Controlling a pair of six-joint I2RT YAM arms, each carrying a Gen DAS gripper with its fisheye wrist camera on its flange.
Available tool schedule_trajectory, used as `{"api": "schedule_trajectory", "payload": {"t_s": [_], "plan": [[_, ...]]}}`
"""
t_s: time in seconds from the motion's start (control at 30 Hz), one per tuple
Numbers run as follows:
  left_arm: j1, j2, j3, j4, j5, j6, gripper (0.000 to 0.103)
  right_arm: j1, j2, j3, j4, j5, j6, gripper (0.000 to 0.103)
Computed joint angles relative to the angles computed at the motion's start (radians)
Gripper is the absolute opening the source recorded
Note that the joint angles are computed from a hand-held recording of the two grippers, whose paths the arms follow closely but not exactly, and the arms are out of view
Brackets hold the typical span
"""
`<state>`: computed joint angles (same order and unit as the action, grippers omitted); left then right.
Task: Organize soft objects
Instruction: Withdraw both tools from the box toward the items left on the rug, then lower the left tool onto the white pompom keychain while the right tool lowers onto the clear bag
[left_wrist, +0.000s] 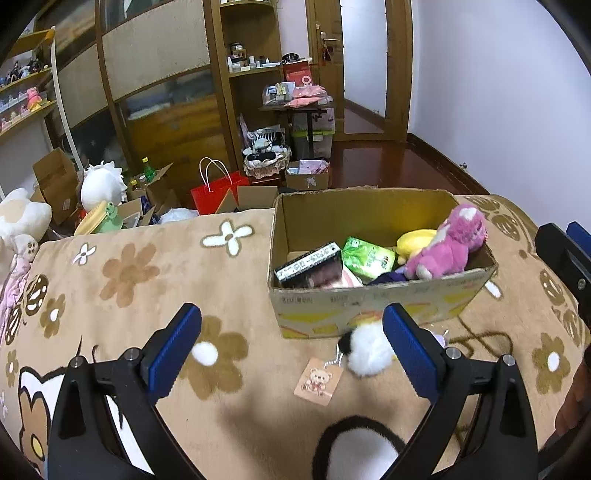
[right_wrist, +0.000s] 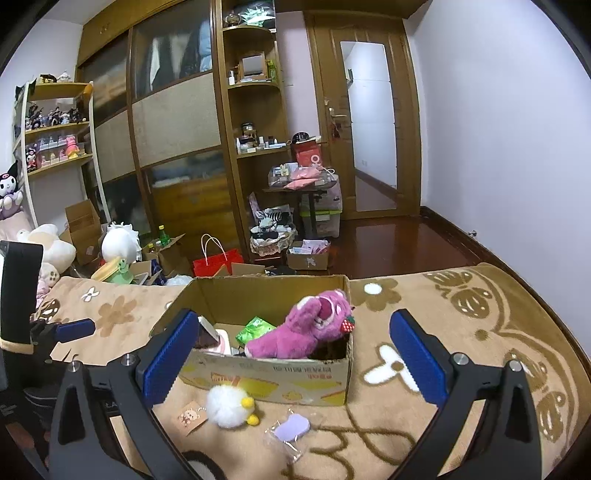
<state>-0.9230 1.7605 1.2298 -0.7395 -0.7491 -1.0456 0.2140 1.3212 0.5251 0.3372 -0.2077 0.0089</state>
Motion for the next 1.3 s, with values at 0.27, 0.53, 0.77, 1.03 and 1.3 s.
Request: {"api": "schedule_trajectory", "payload": {"t_s": [0.27, 0.53, 0.77, 1.03, 1.3], "plan": [[-0.045, -0.004, 0.003, -0.056, 0.001, -0.069, 0.098, -0.026, -0.047, -0.040, -0.017, -0.017, 0.006, 0.103], [-0.040, -0.003, -0.016, -0.014, 0.025, -0.042, 0.098, -0.034, -0.031, -0.067, -0.002, -0.020, 0.004, 0.103], [-0.001, -0.001, -0.054, 0.100, 0.065, 0.011, 0.098, -0.023, 0.042, -0.074, 0.041, 0.001, 0.002, 0.103], [0.068, -0.017, -0.088, 0.208, 0.111, 0.060, 0.098, -0.020, 0.162, -0.075, 0.113, 0.024, 0.000, 0.103], [0.121, 0.044, -0.062, 0.252, 0.225, 0.122, 0.098, -0.019, 0.276, -0.062, 0.165, 0.021, -0.013, 0.103]]}}
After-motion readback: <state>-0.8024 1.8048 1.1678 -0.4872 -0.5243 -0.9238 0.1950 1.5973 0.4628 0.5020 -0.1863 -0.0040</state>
